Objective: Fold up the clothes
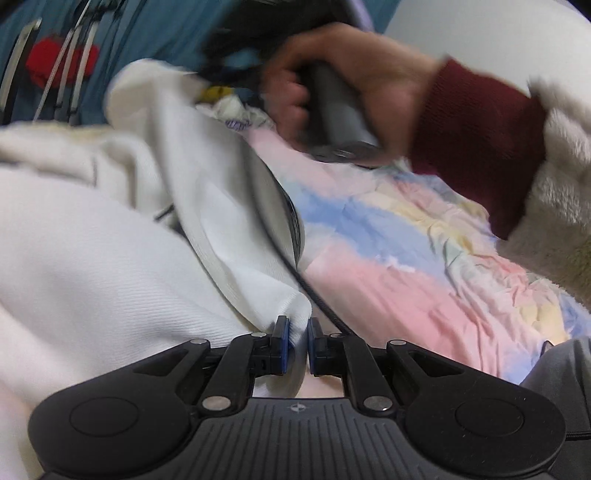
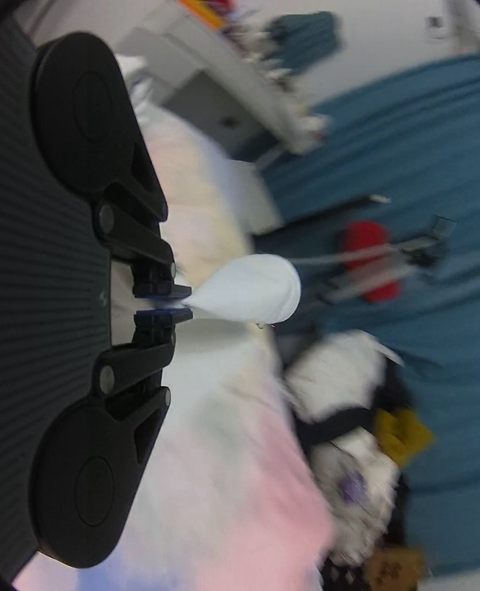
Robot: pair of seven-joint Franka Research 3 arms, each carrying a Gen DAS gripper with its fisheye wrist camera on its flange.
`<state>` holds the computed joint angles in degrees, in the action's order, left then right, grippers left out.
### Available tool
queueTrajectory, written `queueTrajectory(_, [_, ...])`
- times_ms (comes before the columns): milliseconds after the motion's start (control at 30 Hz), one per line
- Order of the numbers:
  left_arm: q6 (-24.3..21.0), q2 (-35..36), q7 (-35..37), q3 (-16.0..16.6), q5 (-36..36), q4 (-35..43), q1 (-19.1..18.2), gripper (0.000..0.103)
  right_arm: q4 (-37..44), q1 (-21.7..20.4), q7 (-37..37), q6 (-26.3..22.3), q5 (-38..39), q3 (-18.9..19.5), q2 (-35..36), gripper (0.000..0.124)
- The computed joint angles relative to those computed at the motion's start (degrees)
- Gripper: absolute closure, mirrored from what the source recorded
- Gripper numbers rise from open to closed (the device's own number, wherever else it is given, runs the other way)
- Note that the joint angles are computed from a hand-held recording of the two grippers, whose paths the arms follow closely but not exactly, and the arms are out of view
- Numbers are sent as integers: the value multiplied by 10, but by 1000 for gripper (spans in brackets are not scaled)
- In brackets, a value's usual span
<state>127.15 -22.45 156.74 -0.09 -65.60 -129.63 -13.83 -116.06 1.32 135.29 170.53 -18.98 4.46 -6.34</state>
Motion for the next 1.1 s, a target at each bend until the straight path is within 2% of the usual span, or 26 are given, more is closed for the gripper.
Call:
queueTrajectory(33, [-10,-2,19,8,-13,2,-3,92,-25,-25,49,18,-45,5,-30,116])
queueTrajectory(100, [-20,-8,46,14,-26,0,-1,91,-80,-115,147,48,-123,48,-96,116])
queueTrajectory(167, [-22,-19,57,13,-26,-5,1,90,-141,-196,200,71,-148,80,-166,116])
queueTrajectory(200, [-20,-20,59,12,-22,-5,4,90,-171,-211,207,77,-140,78,-195,116])
queueTrajectory(300, [0,-15,46,0,-1,-3,6,90,-269,-186,193,67,-84,11,-273,116])
queueTrajectory(400, [53,-14,-12,-38,28,-1,-6,90,-343,-122,162,-4,-6,-78,-327,115])
queueTrajectory(433, [65,-14,-27,-41,40,-3,-11,90,-364,-101,157,-26,28,-108,-341,115])
queueTrajectory(533, [90,-21,-58,-39,71,-13,-24,89,-433,-49,177,-29,142,-189,-373,115])
queueTrajectory(567, [97,-24,-68,-39,81,-17,-28,89,-450,-41,191,-20,176,-204,-380,115])
queueTrajectory(700, [117,-61,-98,-30,114,-50,-47,88,-455,-30,165,-15,217,-217,-390,114])
queueTrajectory(900, [122,-114,-151,-9,153,-86,-76,88,-466,-20,144,6,285,-230,-403,109])
queueTrajectory(933, [122,-124,-160,-5,160,-93,-80,88,-465,-15,140,6,298,-235,-399,103])
queueTrajectory(967, [122,-127,-169,0,165,-94,-85,88,-462,-13,140,9,311,-238,-390,89])
queueTrajectory(1000, [123,-128,-176,4,169,-94,-90,88,-461,-13,142,13,324,-238,-383,80])
queueTrajectory(1033, [124,-128,-180,8,172,-94,-95,88,-465,-22,148,17,336,-232,-383,61])
queueTrajectory(1067, [125,-127,-184,11,175,-94,-99,88,-471,-30,151,28,347,-225,-383,53])
queueTrajectory(1100, [126,-126,-188,14,178,-93,-103,88,-477,-35,152,40,357,-221,-383,53])
